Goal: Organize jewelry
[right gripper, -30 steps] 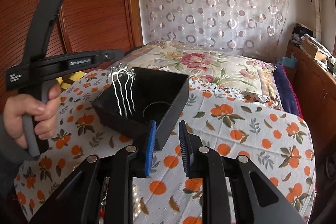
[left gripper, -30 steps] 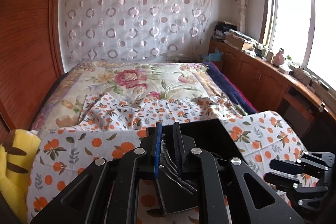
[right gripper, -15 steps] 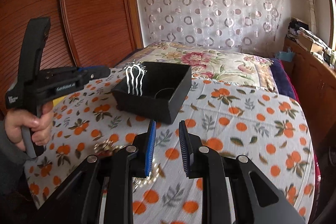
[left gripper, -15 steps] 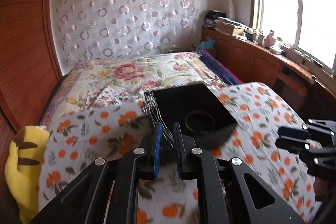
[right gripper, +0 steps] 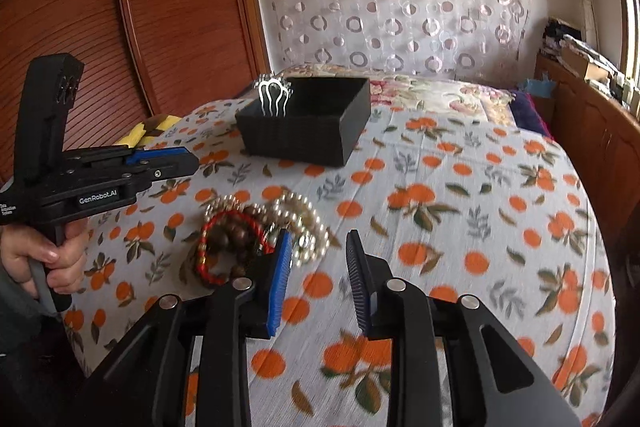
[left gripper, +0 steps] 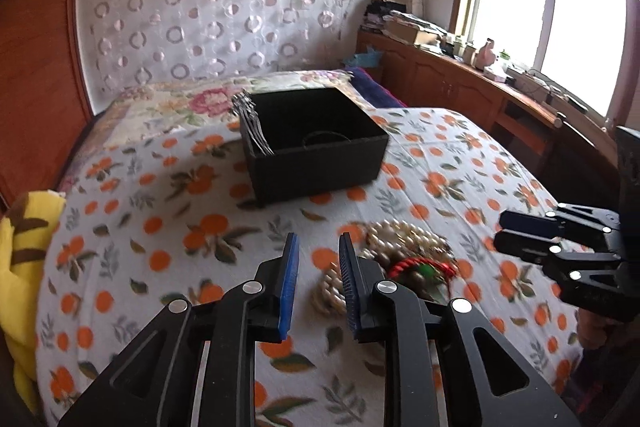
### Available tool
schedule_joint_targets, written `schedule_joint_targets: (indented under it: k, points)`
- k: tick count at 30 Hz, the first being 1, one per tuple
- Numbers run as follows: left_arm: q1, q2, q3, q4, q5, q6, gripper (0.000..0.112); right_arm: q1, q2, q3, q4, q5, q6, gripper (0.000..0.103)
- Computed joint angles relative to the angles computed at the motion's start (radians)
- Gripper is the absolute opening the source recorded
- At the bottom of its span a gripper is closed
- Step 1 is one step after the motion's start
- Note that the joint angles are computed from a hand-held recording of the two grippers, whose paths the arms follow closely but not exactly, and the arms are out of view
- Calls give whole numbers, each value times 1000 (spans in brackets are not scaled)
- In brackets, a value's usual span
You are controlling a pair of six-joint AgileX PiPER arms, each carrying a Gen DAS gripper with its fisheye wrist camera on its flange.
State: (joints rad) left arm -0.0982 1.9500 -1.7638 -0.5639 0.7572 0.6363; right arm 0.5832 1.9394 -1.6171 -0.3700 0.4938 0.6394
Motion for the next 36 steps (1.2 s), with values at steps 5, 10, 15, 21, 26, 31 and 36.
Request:
schedule_joint_targets:
  k: [5,10,15,21,26,31,36]
  points:
    - [-9,-19,45,-38,22,20,26,25,-18,56,-53,-4,69,31]
    - [-32,-28,73,-41,32,20,26,45,-31,88,-114,10,141,31]
    - [-44,-4,54,-40,57,5,26,51,-32,107,-127,3,161,33]
    - [-45,10,37,-62,90,8,20,63,-30,117,-164,1,197,33]
    - [-55,-5,59,-55,63,15,5,63,-32,120,-161,1,198,33]
    - [-59,-61,125,-68,-10,48,4,61,-32,119,-154,1,187,33]
    - [-33,-95,152,-103,-40,66,4,55,-24,92,-126,10,141,33]
